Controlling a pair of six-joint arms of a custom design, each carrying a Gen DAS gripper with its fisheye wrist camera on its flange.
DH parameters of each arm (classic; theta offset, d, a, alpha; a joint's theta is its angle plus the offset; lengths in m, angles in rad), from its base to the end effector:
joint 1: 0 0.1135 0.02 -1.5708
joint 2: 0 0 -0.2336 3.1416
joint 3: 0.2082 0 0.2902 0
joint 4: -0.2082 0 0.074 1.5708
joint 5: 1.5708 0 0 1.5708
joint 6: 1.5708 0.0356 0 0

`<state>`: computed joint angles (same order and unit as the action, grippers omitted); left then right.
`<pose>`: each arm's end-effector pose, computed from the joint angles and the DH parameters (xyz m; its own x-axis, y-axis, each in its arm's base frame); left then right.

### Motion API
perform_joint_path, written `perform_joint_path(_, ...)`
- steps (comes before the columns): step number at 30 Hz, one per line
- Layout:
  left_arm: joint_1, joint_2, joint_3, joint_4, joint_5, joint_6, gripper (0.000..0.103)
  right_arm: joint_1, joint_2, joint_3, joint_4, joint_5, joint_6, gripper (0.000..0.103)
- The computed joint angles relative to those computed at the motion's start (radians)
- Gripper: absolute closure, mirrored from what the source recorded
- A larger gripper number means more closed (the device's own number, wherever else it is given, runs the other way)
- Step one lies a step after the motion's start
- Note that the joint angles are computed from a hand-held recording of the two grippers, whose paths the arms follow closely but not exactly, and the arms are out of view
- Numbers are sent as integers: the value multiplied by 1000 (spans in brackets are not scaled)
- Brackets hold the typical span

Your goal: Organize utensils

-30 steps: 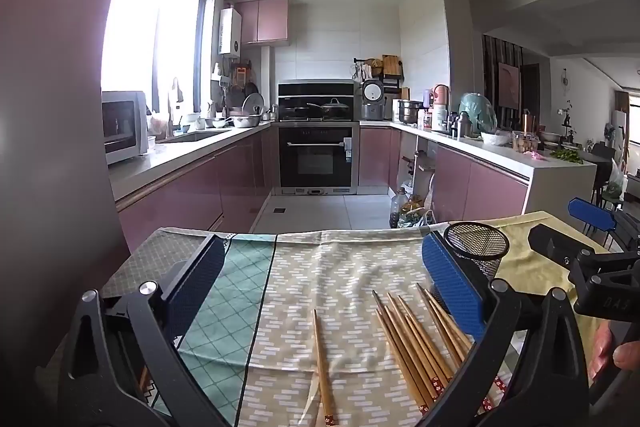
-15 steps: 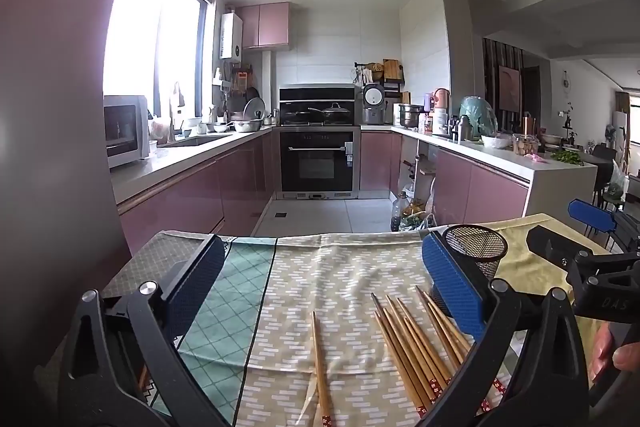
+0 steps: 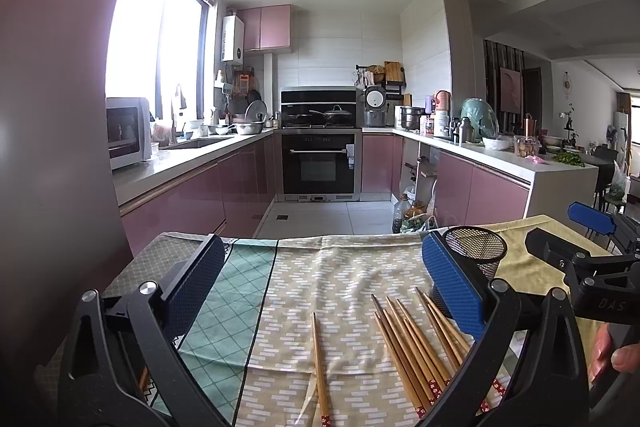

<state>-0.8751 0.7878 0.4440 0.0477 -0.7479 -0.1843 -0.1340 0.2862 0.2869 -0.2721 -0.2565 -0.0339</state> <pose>0.1714 -0.1676 0.2106 -0.2106 0.0426 -0.9767 0.1091 0.9938 0.0198 0.1838 -0.0157 0.2106 -0.2617 0.0022 -0.9651 -0.1219 0.9919 0.0353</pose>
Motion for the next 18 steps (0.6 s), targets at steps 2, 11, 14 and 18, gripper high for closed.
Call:
perform_joint_path(2, 0, 1, -1, 3, -1, 1, 6, 1, -3, -1, 0, 1, 0, 7)
perform_joint_path(11, -2, 0, -3, 6, -2, 2, 6, 5, -8, -10, 2, 6, 2, 7)
perform_joint_path(14, -1, 1, -2, 4, -1, 1, 6, 8, -5, -11, 7, 11, 1, 7)
perform_joint_path(18, -6, -8, -5, -2, -7, 0, 6, 6, -4, -7, 1, 8, 3, 7)
